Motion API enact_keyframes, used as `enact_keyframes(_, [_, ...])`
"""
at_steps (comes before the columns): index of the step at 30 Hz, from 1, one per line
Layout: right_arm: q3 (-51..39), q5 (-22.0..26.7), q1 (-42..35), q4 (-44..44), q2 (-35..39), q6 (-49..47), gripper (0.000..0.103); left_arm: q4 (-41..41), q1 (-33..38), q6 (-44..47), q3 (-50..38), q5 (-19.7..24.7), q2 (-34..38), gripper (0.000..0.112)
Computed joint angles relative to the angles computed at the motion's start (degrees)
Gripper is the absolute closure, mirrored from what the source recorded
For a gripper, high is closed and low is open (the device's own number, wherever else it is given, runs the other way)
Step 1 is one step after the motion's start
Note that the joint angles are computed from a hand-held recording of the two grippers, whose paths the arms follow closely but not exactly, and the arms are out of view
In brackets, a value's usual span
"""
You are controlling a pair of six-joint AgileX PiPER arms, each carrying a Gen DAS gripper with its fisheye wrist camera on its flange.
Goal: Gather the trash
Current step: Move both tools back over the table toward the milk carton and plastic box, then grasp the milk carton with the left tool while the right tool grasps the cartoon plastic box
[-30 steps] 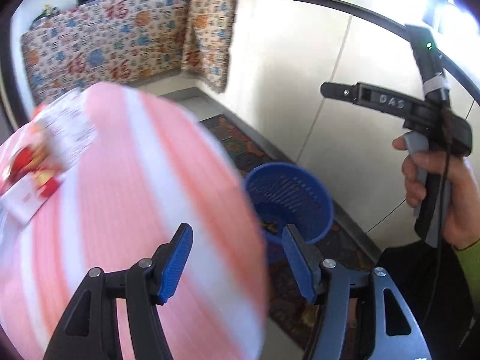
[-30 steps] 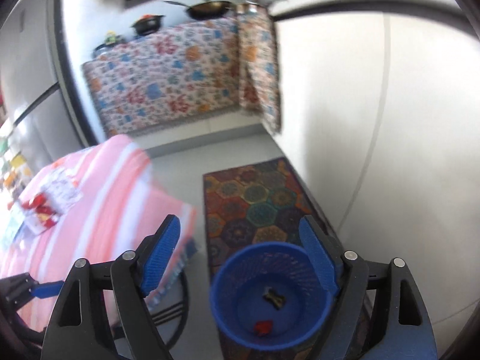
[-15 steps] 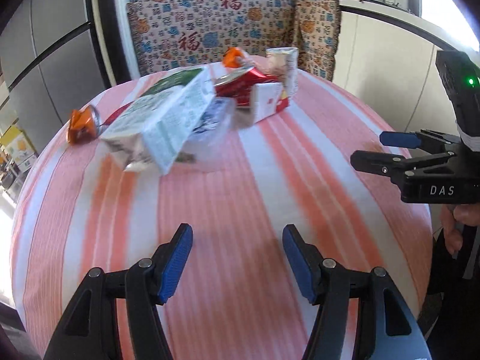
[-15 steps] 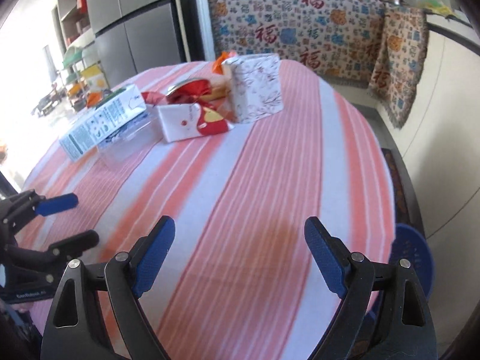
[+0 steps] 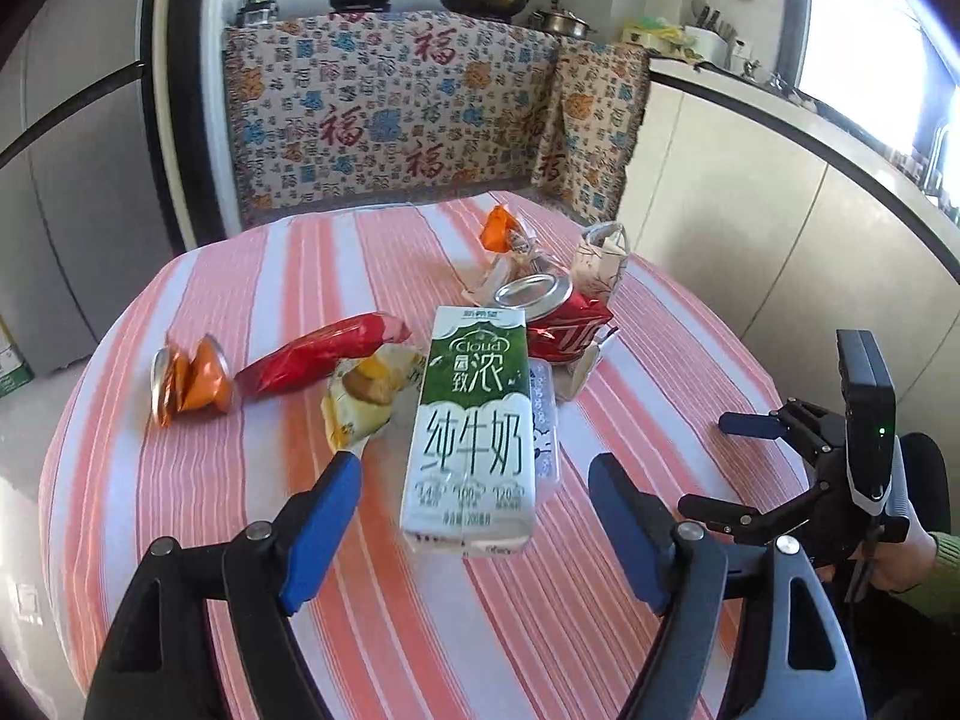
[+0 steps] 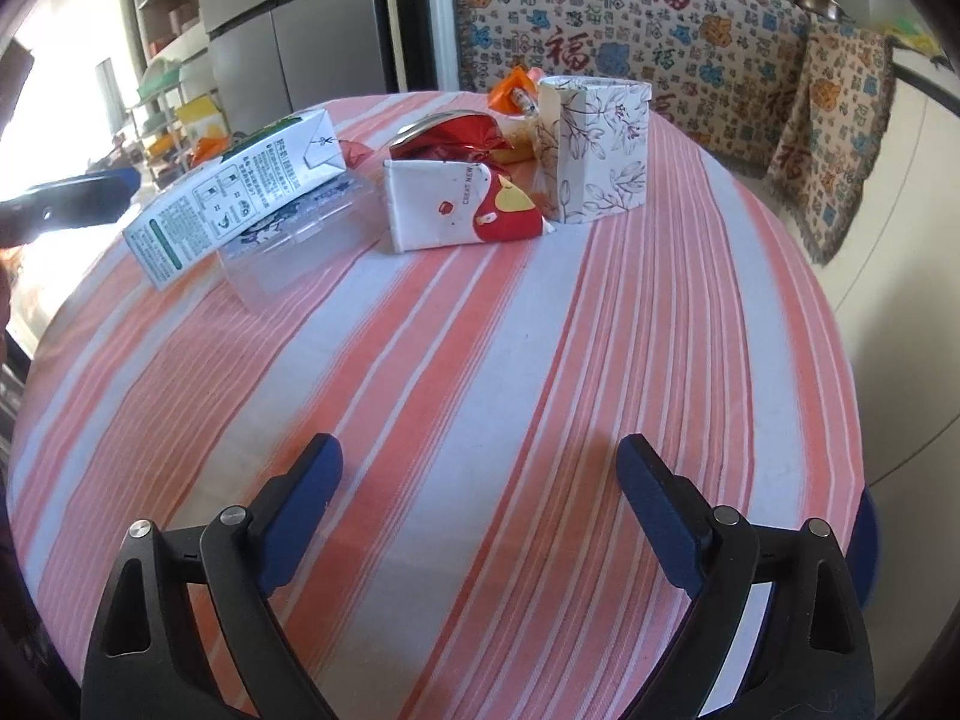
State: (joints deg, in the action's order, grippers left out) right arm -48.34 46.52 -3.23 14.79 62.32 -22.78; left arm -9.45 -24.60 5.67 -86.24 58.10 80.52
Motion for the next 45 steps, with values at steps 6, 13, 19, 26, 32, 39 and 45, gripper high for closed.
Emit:
enact_keyframes(6, [1.1, 0.4, -0.1, 0.7, -1.8, 0.2, 0.010, 0.5, 0.1, 1.3, -7.0, 4.4, 9.7, 0.033])
enact_keyframes(13, [1.0, 1.0, -1.8, 3.0, -1.7, -1.9, 0.010, 4.0, -1.8, -1.9, -3.8, 1.6, 8.1, 0.064])
enact_keyframes(19, [1.1, 1.2, -2.6, 4.0, -1.7, -2.5, 0.010, 10.1, -1.8, -11.7, 3.6, 0.0, -2.5, 0.064])
enact_keyframes(26, [0.0, 1.3, 0.4, -0.5, -0.8, 1.5, 0.009, 17.9, 2.6, -21.0, 15.1, 0.4, -13.7, 0.064])
enact_keyframes(32, [-3.7, 3.4, 0.8, -0.9, 2.3, 5.2, 0.009, 22.7, 5.2, -25.5, 21.6, -5.1, -13.4, 0.063])
enact_keyframes(39, [-9.8, 2.7, 10.3, 2.5, 8.2, 16.1, 0.009, 23.2, 6.7, -26.4, 24.5, -7.3, -12.4, 0.045])
enact_keyframes(45, [-20.2, -3.1, 23.7, -7.3, 20.6, 39.3, 0.001, 20.2, 9.5, -23.9, 26.7, -9.1, -14.1, 0.045])
